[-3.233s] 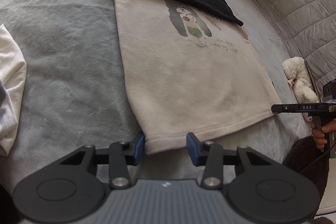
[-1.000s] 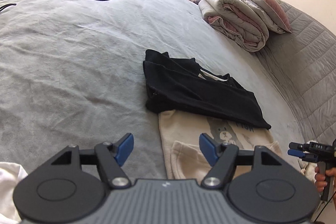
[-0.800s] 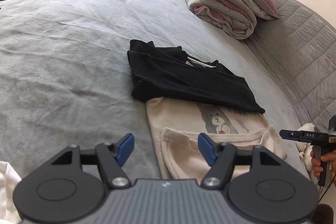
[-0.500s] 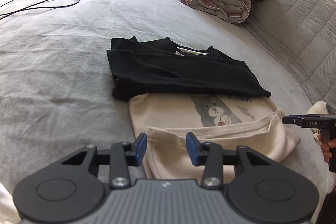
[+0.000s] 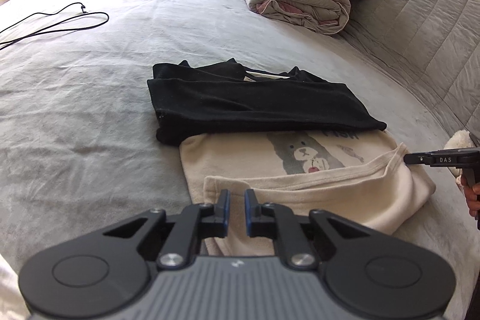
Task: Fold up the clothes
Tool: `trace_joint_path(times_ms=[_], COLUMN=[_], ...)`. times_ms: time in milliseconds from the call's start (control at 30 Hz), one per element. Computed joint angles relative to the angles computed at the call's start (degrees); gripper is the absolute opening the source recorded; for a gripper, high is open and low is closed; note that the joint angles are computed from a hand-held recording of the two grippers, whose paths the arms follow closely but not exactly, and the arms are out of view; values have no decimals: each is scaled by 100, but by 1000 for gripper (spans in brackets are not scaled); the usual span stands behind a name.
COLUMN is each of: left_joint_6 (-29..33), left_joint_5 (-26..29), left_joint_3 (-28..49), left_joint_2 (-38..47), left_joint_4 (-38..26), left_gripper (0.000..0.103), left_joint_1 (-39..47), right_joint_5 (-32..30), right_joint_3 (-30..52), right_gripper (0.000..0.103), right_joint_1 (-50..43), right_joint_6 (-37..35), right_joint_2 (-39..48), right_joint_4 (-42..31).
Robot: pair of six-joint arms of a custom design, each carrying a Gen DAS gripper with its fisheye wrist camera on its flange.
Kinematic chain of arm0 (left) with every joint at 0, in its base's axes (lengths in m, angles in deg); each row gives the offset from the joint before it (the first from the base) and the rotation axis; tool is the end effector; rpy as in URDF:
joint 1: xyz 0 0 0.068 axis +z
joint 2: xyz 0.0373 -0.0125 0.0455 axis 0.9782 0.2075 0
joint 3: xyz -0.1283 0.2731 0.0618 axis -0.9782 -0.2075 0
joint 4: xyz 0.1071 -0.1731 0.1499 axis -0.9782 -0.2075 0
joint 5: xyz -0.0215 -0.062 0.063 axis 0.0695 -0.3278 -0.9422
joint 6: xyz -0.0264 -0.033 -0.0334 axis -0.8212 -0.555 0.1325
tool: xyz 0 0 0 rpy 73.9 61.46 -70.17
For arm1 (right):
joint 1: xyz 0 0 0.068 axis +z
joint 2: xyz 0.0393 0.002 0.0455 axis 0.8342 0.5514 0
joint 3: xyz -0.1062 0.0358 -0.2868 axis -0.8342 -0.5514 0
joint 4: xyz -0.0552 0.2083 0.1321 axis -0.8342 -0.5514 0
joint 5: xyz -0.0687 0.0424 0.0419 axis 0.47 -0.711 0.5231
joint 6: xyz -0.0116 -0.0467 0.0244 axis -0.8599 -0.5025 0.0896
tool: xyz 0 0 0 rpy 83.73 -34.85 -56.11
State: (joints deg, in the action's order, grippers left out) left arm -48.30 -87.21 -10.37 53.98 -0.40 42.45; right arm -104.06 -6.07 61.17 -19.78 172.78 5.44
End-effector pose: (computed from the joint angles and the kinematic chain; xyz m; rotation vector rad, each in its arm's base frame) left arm 0.1626 -0.1010 0.2036 -0.2366 2.2974 -0.2423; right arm 0.3428 0.0400 0.1966 -0.5899 2.3578 0.3413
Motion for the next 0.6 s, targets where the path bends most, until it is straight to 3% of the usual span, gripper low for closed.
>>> trace_joint_path(times_ms=[100, 233, 300, 500, 533, 600], left_joint_6=[34, 54, 126, 138, 131, 152], left_joint_5=[-6, 10, -100, -404, -434, -524], left_joint_3=[-45, -8, 55, 120, 110, 102], left_joint_2=[-44, 165, 364, 631, 660, 722], left_joint_4=[12, 242, 318, 249, 283, 343], left_gripper=[14, 34, 38, 39, 39, 38], left_joint_1=[-7, 53, 25, -29, -35, -87], right_joint_5=[-147, -212, -190, -65, -5, 69], right_joint_3=[-72, 4, 22, -134, -172, -285], right_gripper=[29, 35, 39, 39, 36, 14], right_joint_1=[-80, -121, -98, 91, 137, 198], right_joint_6=[-102, -229, -289, -383, -391, -407], right_joint_2=[-79, -50, -25, 46, 57, 51], right_joint_4=[84, -38, -36, 433, 520, 721])
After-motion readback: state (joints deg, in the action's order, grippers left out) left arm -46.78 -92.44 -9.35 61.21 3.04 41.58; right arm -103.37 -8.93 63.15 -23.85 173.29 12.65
